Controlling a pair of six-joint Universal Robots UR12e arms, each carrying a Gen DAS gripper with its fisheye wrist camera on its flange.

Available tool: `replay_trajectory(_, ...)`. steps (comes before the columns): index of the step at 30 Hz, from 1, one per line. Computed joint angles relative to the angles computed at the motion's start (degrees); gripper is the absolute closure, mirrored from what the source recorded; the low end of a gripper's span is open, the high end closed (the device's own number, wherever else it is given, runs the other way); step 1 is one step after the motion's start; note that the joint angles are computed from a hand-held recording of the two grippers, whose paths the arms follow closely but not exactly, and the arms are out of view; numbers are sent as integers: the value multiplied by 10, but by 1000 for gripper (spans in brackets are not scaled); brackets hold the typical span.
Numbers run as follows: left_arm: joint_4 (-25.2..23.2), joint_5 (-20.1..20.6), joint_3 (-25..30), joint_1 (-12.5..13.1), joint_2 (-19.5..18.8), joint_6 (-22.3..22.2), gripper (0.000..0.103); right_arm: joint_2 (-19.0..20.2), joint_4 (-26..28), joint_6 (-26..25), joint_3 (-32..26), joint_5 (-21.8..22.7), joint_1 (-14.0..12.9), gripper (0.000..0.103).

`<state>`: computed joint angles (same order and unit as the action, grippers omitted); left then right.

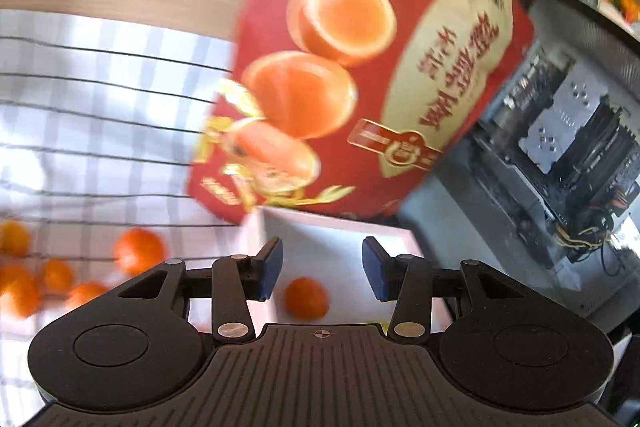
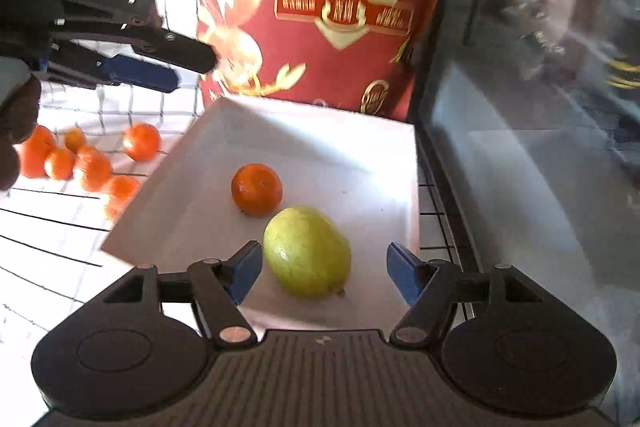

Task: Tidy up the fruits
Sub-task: 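Withdraw both tools from the box back toward the fruit on the cloth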

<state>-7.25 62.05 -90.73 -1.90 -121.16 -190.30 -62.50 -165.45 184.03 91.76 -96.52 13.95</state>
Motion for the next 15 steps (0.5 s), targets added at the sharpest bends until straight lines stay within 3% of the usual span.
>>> replay_trajectory(3, 35, 64, -54, 7, 31, 15, 55, -8, -27, -6, 13, -17, 9, 32)
replay_trajectory(6, 29, 113, -115, 21, 66, 32, 55, -12, -37, -10, 14, -13, 18, 32)
replay_trajectory(10, -10, 123, -169, 37, 98, 82, 55, 9, -41, -40, -17, 20, 34, 32)
replay_trajectory(13, -24, 117, -200, 51, 119, 79, 55, 31, -28, -88, -52, 41, 53, 33)
replay_trajectory(15, -19, 118, -220, 59, 132, 73, 55, 50, 3, -115, -86, 31, 67, 33)
